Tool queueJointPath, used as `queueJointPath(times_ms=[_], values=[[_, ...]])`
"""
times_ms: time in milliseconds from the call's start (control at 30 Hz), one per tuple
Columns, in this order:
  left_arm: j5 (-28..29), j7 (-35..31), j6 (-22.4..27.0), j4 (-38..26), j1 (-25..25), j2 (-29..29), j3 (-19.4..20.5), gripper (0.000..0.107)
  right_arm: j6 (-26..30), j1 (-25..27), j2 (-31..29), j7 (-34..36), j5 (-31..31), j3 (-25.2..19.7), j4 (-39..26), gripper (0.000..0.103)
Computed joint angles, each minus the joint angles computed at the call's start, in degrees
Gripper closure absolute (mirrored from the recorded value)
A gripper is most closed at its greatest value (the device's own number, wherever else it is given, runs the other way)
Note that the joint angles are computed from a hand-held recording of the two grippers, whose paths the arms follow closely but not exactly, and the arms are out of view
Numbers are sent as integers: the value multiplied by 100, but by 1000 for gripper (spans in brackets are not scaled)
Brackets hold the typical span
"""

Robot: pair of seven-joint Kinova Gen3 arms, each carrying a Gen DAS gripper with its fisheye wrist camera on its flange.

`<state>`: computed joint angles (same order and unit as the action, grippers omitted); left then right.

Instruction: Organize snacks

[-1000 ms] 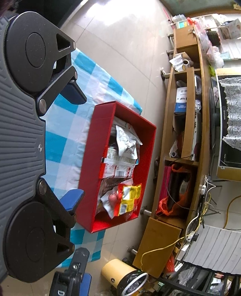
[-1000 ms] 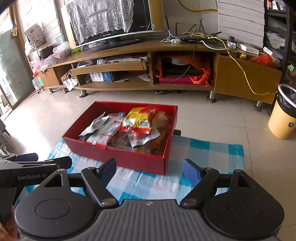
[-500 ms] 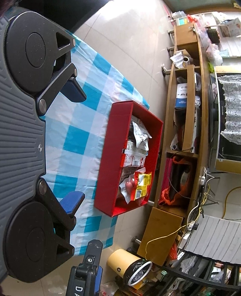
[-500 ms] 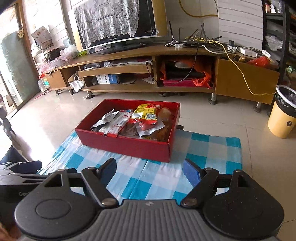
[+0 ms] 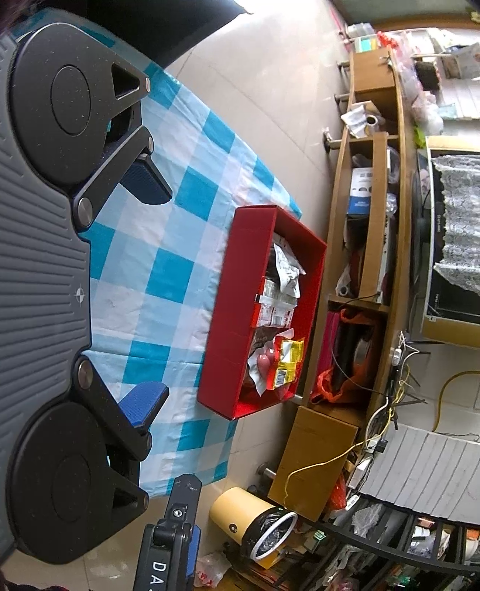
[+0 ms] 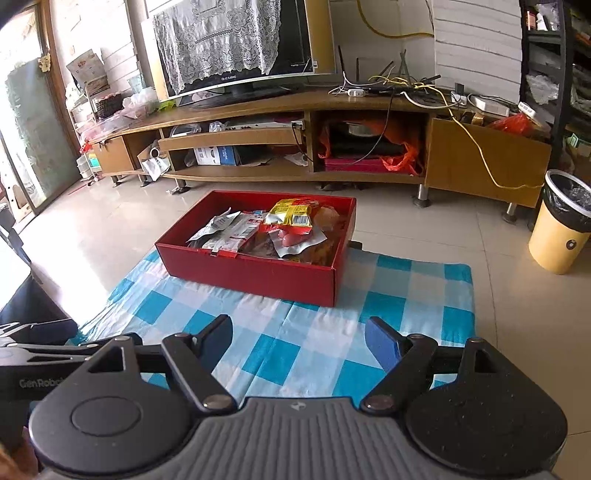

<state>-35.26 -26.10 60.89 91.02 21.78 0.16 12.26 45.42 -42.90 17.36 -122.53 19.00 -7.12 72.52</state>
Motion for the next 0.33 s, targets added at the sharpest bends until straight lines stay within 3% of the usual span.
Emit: queueJointPath(times_ms=[333], values=[[-265, 178, 152, 38, 151, 23, 75, 4, 64, -87, -47, -52, 212, 10, 38, 23]])
